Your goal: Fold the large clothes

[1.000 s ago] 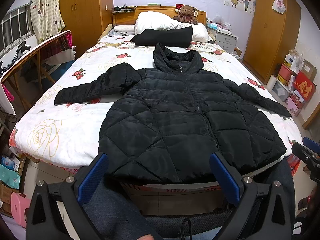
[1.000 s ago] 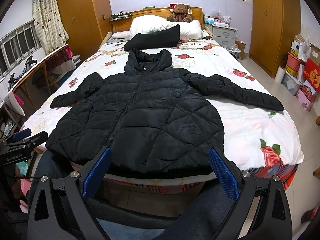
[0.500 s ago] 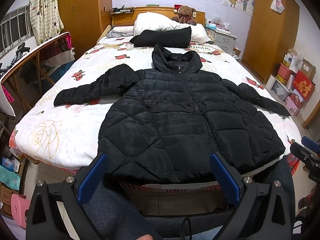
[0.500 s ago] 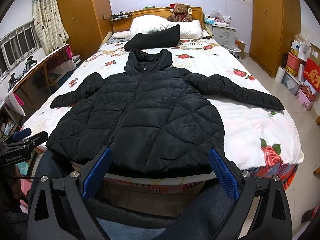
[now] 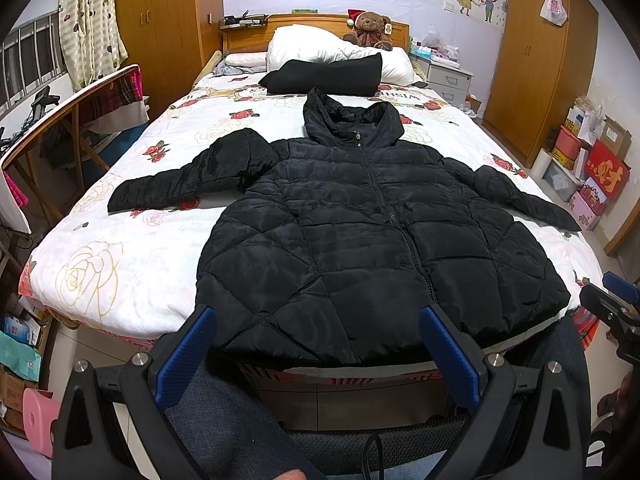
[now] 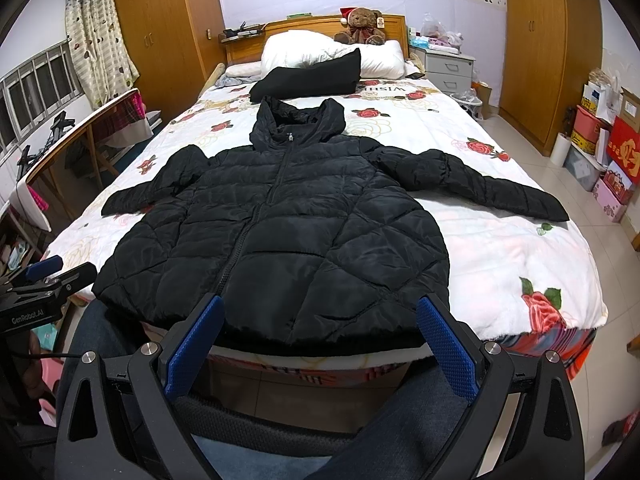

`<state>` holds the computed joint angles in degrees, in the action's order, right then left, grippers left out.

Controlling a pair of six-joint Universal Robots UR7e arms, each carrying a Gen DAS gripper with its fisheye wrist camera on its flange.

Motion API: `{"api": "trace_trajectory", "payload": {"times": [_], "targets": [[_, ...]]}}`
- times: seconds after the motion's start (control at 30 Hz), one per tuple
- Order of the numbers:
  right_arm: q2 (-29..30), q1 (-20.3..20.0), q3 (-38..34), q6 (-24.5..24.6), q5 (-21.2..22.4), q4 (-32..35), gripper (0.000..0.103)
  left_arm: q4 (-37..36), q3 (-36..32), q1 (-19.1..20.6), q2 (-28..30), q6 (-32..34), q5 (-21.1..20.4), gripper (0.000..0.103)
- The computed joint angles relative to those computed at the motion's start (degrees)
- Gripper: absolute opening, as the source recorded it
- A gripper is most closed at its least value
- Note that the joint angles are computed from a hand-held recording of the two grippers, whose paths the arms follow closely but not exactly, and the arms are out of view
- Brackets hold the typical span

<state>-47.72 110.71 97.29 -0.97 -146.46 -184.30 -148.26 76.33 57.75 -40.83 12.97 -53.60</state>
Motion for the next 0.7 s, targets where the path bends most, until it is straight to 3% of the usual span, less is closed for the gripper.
{"api": "trace_trajectory", "payload": {"times": [0.7], "targets": [[0.26,0.08,0.03,-0.20,0.05,-0.38,0.097,-0.18,0.23,0.04,-0.09,0.10,-0.14,0.102]]}}
